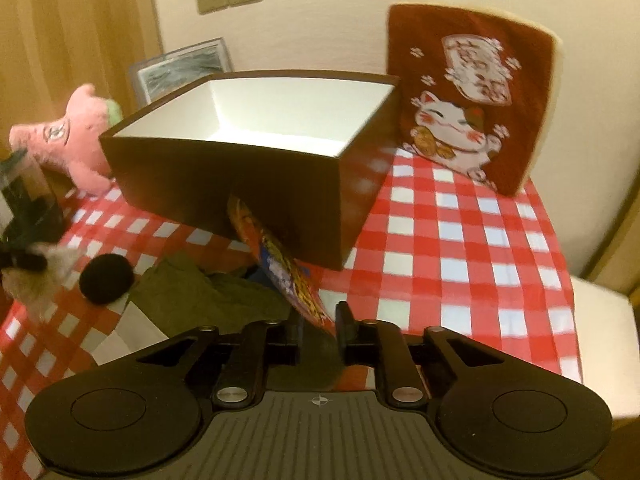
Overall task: Organize soft objects
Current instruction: 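Grasp the clear cotton-swab bag with the left tool while the right tool holds the packet, then lower the swab bag into the box and open the left tool while the right tool carries the packet over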
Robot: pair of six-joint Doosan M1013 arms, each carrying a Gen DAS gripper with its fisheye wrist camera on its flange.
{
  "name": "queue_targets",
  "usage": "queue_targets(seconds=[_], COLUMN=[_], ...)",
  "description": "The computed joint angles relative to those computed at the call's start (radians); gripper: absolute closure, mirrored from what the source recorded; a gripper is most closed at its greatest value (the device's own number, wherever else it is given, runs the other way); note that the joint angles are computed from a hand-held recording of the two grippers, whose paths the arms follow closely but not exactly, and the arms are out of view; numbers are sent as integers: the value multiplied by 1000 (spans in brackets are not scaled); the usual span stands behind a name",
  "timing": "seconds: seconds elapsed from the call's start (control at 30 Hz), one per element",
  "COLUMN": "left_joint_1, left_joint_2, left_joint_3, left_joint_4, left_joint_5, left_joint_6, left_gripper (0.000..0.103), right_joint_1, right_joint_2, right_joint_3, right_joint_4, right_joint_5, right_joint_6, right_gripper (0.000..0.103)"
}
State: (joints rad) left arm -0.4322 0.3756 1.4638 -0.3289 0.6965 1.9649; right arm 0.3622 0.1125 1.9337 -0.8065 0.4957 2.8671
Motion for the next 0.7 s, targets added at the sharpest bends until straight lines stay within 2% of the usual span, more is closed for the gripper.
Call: queue_targets(seconds=[0.23,0.47,0.7], left_joint_1=[-8,-10,-8], left_joint_2=[15,26,30], left_joint_3=[-28,-44,-62], left_joint_4=[55,90,113], left_joint_5=[16,34,27], left_joint_6=[-97,-147,-190], left_gripper=[95,95,95], right_joint_1=[-2,0,14], right_joint_2=[32,78,76], right_joint_3=[-33,-72,-68], right_joint_4=[-51,-46,-124], right_joint_5=[-11,-21,-40], right_joint_6=[-117,-260,-290], right_gripper=[81,82,96])
